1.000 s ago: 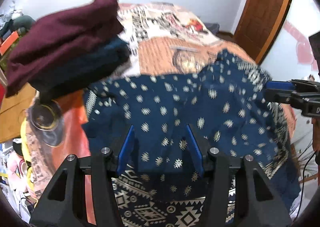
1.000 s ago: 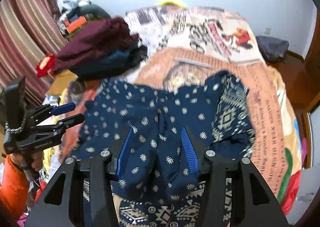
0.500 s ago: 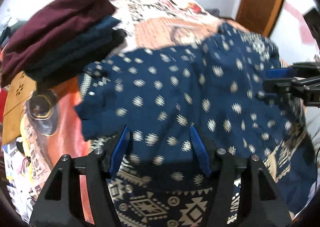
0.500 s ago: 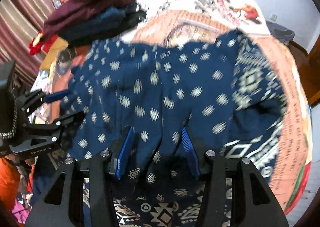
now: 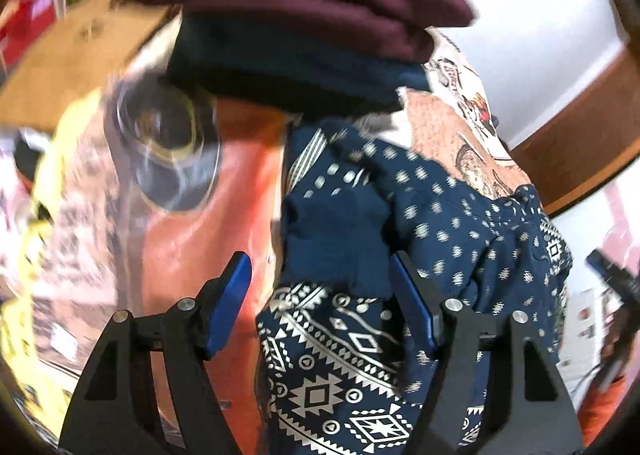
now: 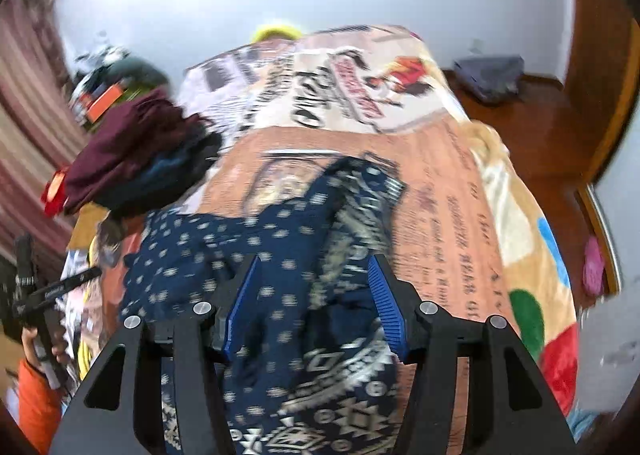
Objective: Fold large clothes
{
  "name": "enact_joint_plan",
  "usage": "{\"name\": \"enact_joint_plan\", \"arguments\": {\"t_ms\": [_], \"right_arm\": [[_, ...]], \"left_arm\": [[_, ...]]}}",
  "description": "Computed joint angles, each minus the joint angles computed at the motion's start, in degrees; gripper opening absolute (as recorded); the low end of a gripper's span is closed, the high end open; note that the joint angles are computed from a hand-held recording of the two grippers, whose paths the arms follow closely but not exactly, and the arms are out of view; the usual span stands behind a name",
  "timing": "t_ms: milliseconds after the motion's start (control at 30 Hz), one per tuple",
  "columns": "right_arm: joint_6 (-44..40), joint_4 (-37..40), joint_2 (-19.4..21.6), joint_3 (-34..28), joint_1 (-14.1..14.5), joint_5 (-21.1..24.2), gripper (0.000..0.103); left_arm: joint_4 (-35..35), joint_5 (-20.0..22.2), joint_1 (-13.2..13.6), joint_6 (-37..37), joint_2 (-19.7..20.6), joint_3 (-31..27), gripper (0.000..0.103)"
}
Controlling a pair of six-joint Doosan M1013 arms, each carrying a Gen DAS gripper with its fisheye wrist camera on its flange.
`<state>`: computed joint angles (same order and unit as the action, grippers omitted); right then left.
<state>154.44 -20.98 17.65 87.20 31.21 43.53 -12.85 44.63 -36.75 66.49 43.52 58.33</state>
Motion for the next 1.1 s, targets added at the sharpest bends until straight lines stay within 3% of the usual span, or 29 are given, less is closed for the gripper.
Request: {"name": "enact_joint_plan", "arguments": {"t_ms": [333,467,600,700,800,867,967,1100], "right_arm": [[-7.07,18.69,-0.18,5.56,-4.55,-8.29,0.052],[-13.52,26.32,0.20,5.99,-5.70,-12.85,0.055],[-14.77,27.07,1.51,5.38,-6.01,-14.55,0.054],[-14.94,28.94,2.02,5.75,-6.49,-16.89,0.053],[-13.71,28.21,2.94,4.64,-6.75,-15.19,0.030],[-14.80,29.21,2.97,4.59,-6.85,-15.41,0.023],[-12.21,24.92,2.26,4.52,-6.37,-15.81,0.020],[-5.22,13.72,0.83,3.72,-5.06,-16.21,0.018]], "left_arm": [[-22.52,1.16,2.55,8.54,4.41,-0.36,0.070],[-25.17,-1.18,2.50,12.13,5.44,-1.07,0.070],[-26.92,-0.82,2.67,13.16,6.76,-3.19,0.066],[-24.21,1.07,2.48,11.18,8.08,-6.09,0.050],[-18.93,2.75,1.75,8.42,8.62,-8.28,0.035],[-13.75,4.13,0.98,6.44,8.68,-9.82,0.020],[-6.46,5.30,-0.29,3.86,8.35,-11.62,0.016],[0.32,6.18,-1.98,4.37,8.06,-15.16,0.014]]}}
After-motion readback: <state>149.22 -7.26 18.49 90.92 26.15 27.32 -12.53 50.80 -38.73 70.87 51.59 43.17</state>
